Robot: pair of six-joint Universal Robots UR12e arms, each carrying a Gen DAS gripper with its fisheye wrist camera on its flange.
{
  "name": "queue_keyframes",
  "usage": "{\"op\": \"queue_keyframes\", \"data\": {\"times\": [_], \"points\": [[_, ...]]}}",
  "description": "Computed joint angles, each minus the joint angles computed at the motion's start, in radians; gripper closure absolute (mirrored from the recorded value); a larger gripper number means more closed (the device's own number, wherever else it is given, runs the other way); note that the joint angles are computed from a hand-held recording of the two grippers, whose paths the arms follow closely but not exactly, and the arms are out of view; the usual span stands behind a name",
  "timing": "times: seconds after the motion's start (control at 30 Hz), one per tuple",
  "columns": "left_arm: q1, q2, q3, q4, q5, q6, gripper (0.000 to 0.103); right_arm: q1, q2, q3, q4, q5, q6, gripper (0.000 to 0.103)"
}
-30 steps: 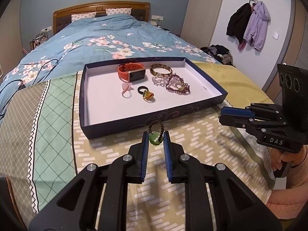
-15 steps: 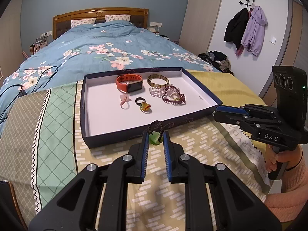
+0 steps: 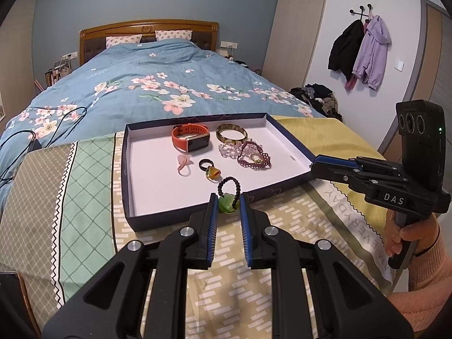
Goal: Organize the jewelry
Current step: 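Carry the green-stone ring toward the box with the left tool while the right tool carries the gold ring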
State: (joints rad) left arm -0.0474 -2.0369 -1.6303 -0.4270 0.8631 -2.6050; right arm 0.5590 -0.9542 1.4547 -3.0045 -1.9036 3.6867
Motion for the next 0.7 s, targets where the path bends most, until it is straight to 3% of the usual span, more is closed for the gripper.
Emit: {"op": "queue_keyframes", "data": {"times": [0.7], "points": [[-0.002, -0.009, 0.017, 0.041, -0.017, -0.039, 0.087, -0.012, 0.005, -0.014, -0.05, -0.011, -0.013, 0.087]]}}
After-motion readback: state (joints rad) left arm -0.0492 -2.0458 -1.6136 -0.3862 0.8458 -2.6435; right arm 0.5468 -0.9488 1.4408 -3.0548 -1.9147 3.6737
